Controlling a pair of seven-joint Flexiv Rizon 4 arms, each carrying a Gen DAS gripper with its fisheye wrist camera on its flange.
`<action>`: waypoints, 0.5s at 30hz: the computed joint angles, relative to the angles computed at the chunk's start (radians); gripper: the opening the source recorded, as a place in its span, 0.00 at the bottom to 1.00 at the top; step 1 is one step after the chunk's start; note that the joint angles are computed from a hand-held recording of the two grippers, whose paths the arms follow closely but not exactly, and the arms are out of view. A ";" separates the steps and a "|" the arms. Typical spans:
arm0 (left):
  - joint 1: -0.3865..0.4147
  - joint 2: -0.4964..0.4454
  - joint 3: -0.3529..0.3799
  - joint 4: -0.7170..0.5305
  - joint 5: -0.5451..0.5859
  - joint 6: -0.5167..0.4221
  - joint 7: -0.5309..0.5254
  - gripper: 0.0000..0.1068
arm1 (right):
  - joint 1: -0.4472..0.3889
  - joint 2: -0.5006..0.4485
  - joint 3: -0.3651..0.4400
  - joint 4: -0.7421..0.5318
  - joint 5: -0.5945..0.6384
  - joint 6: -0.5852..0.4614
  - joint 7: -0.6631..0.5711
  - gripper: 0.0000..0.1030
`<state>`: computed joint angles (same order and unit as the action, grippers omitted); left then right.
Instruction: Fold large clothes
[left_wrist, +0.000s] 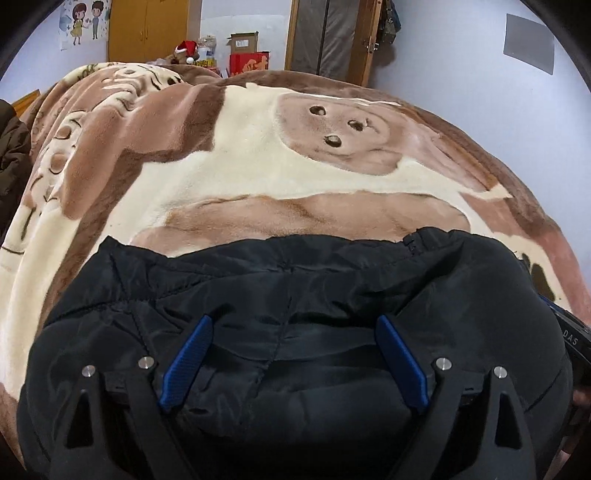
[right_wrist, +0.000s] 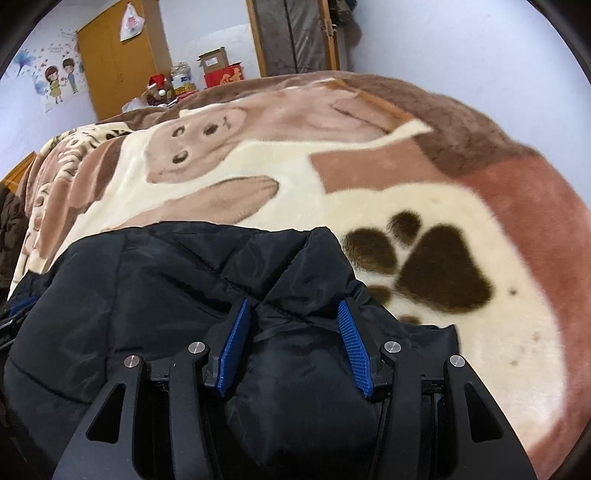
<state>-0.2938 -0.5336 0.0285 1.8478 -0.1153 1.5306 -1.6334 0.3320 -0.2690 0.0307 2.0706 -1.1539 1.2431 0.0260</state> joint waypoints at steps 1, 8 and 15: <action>-0.001 -0.010 0.000 0.003 0.002 0.025 -0.005 0.87 | 0.001 -0.002 -0.009 0.004 -0.030 0.010 0.025 0.48; -0.063 -0.014 0.070 -0.009 0.003 0.009 -0.020 0.86 | -0.006 -0.012 0.007 -0.005 -0.005 -0.007 -0.006 0.48; 0.116 0.187 -0.039 0.178 -0.025 0.080 0.043 0.85 | 0.011 0.120 0.055 0.026 0.143 -0.079 -0.144 0.48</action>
